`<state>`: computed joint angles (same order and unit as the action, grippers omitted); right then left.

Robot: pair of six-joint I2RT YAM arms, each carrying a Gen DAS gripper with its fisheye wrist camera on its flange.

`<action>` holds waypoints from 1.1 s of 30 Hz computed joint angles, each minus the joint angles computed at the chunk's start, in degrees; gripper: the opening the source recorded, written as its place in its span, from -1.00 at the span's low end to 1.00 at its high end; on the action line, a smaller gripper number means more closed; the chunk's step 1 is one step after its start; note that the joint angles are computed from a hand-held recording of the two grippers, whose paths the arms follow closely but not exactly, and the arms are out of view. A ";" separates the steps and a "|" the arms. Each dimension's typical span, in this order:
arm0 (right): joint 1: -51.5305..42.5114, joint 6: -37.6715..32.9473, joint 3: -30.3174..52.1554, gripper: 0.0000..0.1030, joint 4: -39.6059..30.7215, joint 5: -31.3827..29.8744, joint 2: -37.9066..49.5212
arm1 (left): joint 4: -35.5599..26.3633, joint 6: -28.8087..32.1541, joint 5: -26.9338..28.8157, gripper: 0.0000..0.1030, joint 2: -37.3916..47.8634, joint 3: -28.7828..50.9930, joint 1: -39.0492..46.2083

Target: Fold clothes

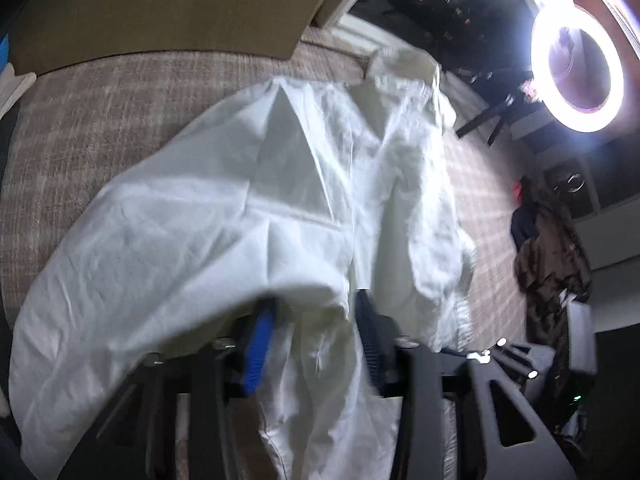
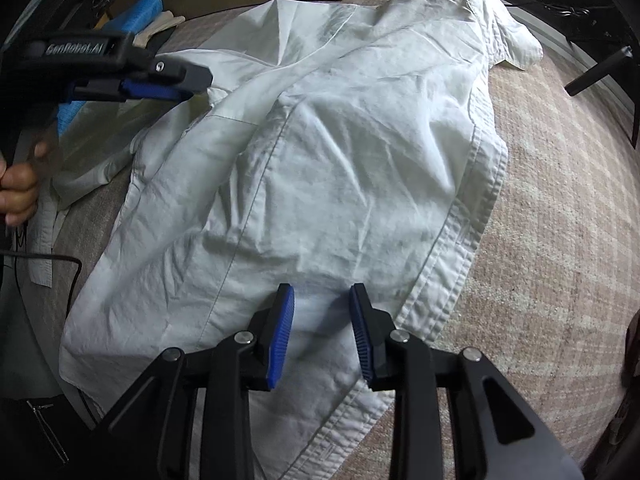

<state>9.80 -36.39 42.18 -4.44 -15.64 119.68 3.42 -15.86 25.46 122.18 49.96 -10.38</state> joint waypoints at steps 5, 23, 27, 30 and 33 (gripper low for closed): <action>-0.45 -0.59 -0.65 -0.44 0.21 0.00 -0.31 | 0.09 1.87 -1.16 -0.76 -2.85 -2.13 2.84; -2.13 -3.56 -3.75 -0.43 1.33 0.95 -1.83 | -1.14 6.85 -5.01 -1.00 -1.30 0.76 2.67; -3.28 -4.55 -3.86 -0.43 0.79 0.61 -1.81 | -3.61 10.79 -8.85 -1.00 -7.60 0.12 3.72; -3.13 -5.02 -5.06 -0.43 2.13 1.89 -2.33 | -6.55 12.99 -10.55 -0.97 -5.40 3.33 4.49; -2.67 -5.51 -6.69 -0.43 3.89 3.37 -3.04 | -10.19 13.68 -14.33 -0.85 0.77 7.99 3.62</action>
